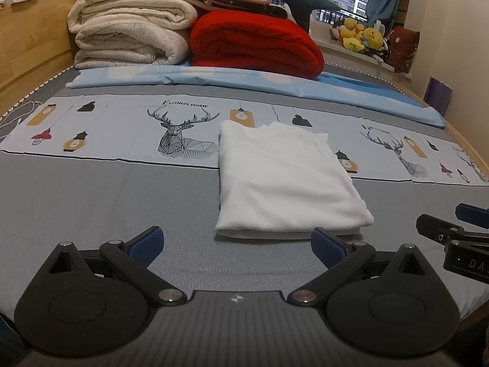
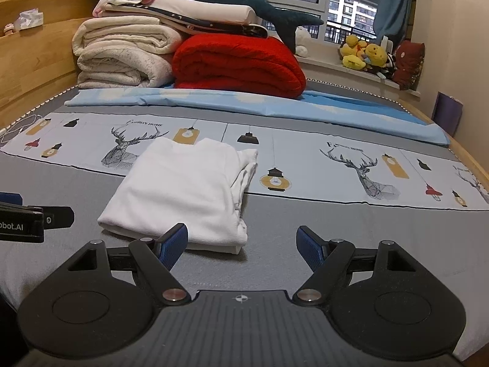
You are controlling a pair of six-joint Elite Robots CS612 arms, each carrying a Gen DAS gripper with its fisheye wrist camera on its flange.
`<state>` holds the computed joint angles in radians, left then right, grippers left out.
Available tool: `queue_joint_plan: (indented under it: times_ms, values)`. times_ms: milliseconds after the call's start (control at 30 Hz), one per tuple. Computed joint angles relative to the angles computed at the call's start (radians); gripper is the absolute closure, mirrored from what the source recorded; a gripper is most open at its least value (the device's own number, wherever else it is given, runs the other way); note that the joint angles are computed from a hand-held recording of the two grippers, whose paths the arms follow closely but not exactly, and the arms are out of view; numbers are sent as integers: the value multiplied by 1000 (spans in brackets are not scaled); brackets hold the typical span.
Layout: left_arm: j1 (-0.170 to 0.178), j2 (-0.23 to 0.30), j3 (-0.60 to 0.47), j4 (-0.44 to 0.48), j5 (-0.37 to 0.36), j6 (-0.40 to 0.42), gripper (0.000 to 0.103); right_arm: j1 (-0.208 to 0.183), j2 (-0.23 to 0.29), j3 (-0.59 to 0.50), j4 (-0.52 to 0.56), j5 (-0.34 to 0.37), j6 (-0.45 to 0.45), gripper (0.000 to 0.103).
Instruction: Fold small clothes
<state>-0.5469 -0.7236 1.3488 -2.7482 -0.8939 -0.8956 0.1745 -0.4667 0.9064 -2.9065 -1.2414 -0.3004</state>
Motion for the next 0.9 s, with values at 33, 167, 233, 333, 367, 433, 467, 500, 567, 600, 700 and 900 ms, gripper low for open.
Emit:
queue_joint_plan:
  times_ms: [33,167,233,333,367,433,467,500,567,600,700,900]
  values:
    - [0,0,0,0,0,2,1,0,0,0,-1,1,-1,24]
    - [0,2,-3,-2,1,8,1,0,0,-1,-3,5,-4,24]
    - [0,2,-3,-2,0,7,1,0,0,1,-6,6,-8,24]
    - [0,3,-3,-6,3,13,1,1,0,1,-5,7,-11,24]
    - [0,4,-4,-8,3,16,1,1,0,1,-5,7,-11,24]
    - [-1,6,-6,-9,5,21,1,1,-1,1,-4,6,-11,23]
    - [-1,7,-6,-11,4,24,1,0,0,1,-5,7,-11,23]
    - [-1,7,-7,-11,4,26,1,0,0,1,-5,7,-11,23]
    - [-1,9,-8,-13,5,29,1,1,0,1,-5,6,-12,23]
    - [-1,9,-9,-13,6,30,1,1,0,1,-5,6,-12,23]
    - [-2,10,-8,-18,9,37,1,1,0,1,-7,7,-11,23]
    - [-3,10,-7,-25,11,45,1,2,-1,1,-6,9,-16,23]
